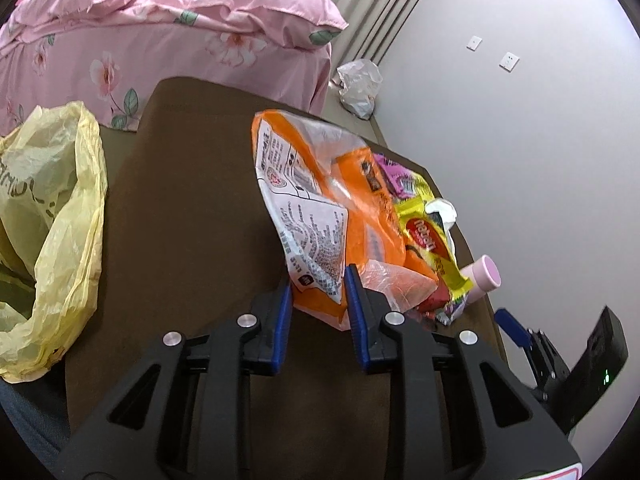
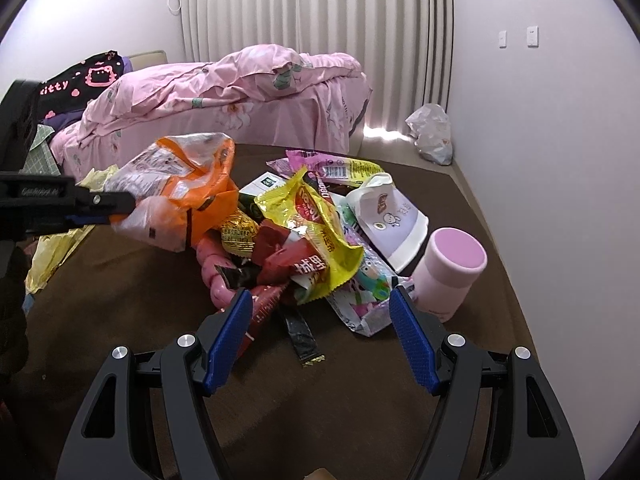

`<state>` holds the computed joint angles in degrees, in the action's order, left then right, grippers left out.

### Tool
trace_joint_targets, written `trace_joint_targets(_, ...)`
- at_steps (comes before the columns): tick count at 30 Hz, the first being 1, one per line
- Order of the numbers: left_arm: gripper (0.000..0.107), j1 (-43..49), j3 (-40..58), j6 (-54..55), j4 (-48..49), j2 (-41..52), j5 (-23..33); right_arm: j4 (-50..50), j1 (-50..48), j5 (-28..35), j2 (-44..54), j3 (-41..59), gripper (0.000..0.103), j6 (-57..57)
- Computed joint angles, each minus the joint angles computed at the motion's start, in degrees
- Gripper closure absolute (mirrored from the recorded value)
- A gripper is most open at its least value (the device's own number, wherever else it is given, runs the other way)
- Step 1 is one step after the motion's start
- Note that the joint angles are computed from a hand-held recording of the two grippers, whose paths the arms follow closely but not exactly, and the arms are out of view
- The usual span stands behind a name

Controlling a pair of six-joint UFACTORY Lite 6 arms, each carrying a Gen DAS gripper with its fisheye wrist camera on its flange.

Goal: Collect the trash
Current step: 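Lift the orange chip bag with the left tool while the right tool grasps red wrappers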

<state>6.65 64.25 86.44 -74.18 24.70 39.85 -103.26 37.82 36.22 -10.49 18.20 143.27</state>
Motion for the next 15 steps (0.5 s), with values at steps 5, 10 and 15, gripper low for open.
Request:
trace_joint_targets(5, 0.083, 4.38, 2.61, -1.19, 7.84, 2.96, 5.45, -2.54, -1.21, -2.48, 3.35, 3.06, 0.036, 1.41)
trace_joint_targets(10, 0.083, 8.08, 1.47, 2.04, 9.90, 1.45, 7.86, -11.34, -5.76, -6.25, 11.52, 8.61, 0.038, 10.10)
trace_joint_targets(15, 0.082, 9.85, -0.85, 7.60, 9.60, -1.80, 8.72, -16.93, -10.73, -7.82, 15.58, 12.87, 0.039, 12.21)
